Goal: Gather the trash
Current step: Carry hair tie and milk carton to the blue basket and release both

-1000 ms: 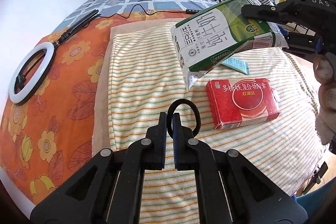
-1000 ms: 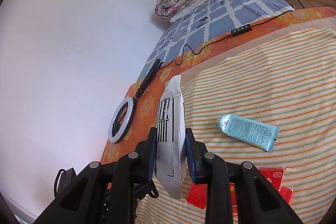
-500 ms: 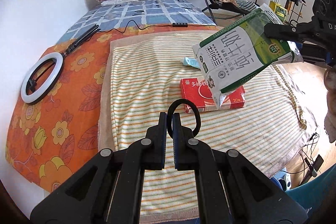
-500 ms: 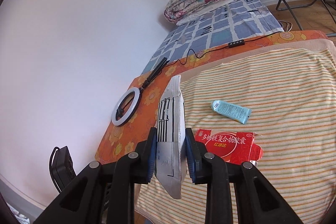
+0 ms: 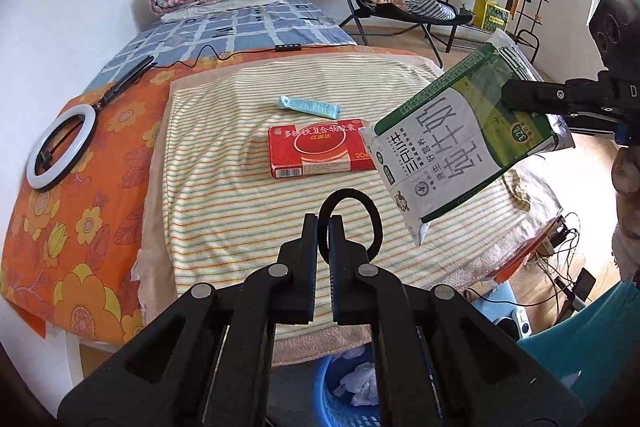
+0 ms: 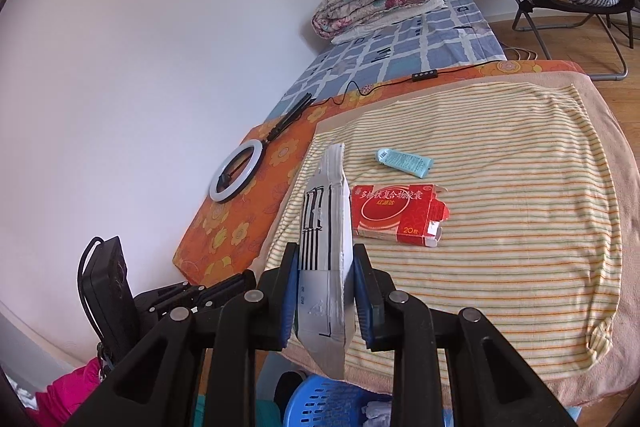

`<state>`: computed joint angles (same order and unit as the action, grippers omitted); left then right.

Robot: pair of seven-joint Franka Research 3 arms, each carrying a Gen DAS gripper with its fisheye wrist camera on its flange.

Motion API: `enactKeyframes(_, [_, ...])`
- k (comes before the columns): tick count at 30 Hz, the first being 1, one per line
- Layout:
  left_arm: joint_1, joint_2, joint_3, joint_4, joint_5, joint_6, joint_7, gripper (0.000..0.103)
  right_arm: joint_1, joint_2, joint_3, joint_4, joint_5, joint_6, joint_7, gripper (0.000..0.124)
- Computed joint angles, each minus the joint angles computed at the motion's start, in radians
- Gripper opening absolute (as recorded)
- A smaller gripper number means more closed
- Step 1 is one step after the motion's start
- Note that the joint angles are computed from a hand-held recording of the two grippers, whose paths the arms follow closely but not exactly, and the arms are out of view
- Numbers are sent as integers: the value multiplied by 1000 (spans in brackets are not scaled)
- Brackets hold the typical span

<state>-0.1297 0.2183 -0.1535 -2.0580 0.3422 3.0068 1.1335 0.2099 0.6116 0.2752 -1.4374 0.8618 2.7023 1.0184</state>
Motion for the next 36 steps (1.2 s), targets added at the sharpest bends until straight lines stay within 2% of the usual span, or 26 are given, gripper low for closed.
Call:
enactKeyframes(7, [-9,-34,-24,-83,-22,39,-2,3,-26,-124,9,-209,83,25,-61,25])
enactKeyframes(19, [-21,-39,-59,-179,-67,40,36,3,13,-260,-44,-450,149,19,-156,25])
enactKeyframes(27, [-37,-18,-77,-212,-89,19,59,3,46,-243,-73,-504,106,0,-121,25])
enactKeyframes(31, [-38,-2,-86,-215,-101,1,70,3,56,-216,-72,-510,66,13,-96,25])
enactKeyframes(36, [-63,18,-71,-212,-75,-20,55,3,67,-179,-67,-507,11,39,-59,25])
